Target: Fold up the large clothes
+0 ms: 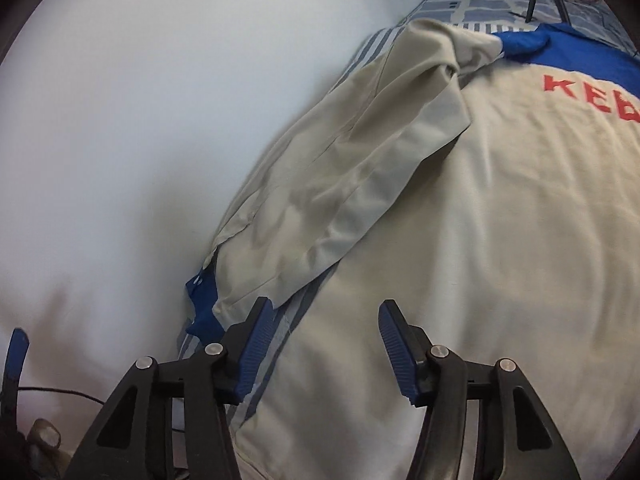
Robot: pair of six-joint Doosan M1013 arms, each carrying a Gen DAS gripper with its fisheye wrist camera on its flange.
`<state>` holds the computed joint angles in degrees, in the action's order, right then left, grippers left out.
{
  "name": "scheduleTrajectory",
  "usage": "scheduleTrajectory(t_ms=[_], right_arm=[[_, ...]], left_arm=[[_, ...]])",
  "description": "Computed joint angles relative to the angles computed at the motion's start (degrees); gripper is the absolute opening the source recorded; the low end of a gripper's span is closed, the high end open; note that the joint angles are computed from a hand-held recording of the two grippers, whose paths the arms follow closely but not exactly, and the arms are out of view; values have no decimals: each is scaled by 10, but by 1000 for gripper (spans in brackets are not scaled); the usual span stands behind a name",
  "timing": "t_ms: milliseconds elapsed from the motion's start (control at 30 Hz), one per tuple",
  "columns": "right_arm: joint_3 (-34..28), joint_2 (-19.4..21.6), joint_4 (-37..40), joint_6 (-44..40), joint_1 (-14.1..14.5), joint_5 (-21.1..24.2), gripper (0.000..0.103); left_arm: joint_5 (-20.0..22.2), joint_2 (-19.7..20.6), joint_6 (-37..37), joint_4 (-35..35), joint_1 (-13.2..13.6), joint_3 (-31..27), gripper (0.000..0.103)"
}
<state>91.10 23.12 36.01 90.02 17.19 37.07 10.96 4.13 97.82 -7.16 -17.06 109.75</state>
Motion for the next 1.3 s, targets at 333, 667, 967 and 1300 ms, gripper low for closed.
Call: scheduleTrajectory(t_ms=[333,667,967,1300], right_arm=[[-45,65,88,-13,10,28,49],[-76,90,138,-54,20,49,7],[-16,3,210,-154,-32,72,1],[50,-31,84,-47,-55,45,1]], left_arm=[[0,-7,127,-132,20,10,90],[10,-7,184,-193,24,7,82],[11,-9,206,-224,24,7,82],[143,41,242,-301,22,-46,66]])
